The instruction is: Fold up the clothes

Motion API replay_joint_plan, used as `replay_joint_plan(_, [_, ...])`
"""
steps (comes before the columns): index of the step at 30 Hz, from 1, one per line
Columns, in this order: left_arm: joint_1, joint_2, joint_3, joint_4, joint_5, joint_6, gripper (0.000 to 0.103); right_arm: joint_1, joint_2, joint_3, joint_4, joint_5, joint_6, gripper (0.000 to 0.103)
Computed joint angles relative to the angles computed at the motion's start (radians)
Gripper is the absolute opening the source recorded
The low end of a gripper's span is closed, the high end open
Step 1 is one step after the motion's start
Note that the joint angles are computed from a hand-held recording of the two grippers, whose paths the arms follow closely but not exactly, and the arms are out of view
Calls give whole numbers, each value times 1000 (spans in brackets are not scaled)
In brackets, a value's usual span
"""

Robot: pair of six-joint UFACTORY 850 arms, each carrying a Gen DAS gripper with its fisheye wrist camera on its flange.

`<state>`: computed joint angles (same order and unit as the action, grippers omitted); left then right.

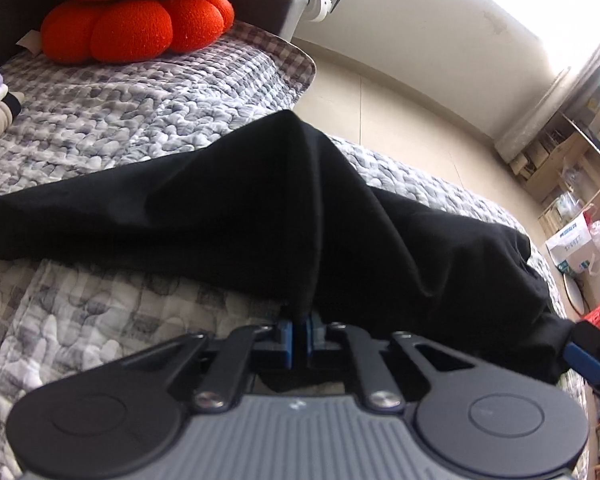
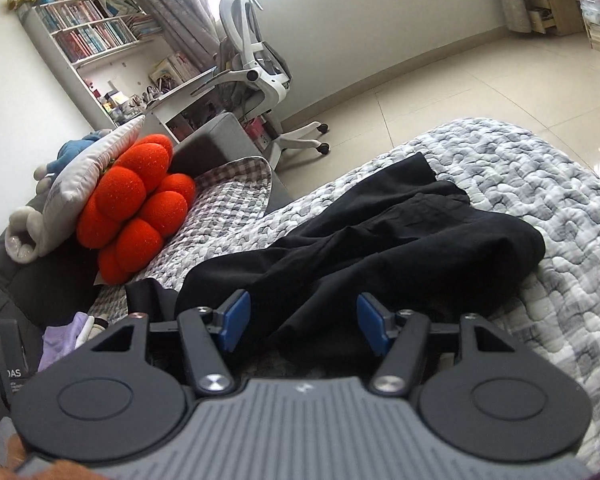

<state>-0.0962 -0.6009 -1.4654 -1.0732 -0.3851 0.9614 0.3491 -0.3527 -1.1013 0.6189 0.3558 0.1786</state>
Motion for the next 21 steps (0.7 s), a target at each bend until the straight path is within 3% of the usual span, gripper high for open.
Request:
replay_joint_plan(5, [30,91,82,-133,-104,145,4,-1,-5,-5,4,-3,-3,63])
replay_joint_plan(11, [78,238,228,-159,-259,262,4,8,11,10,22,4,-22,63])
replay_joint_plan(21, [150,384,398,-34,-468,292,4,26,40,40,102,18,-98,63])
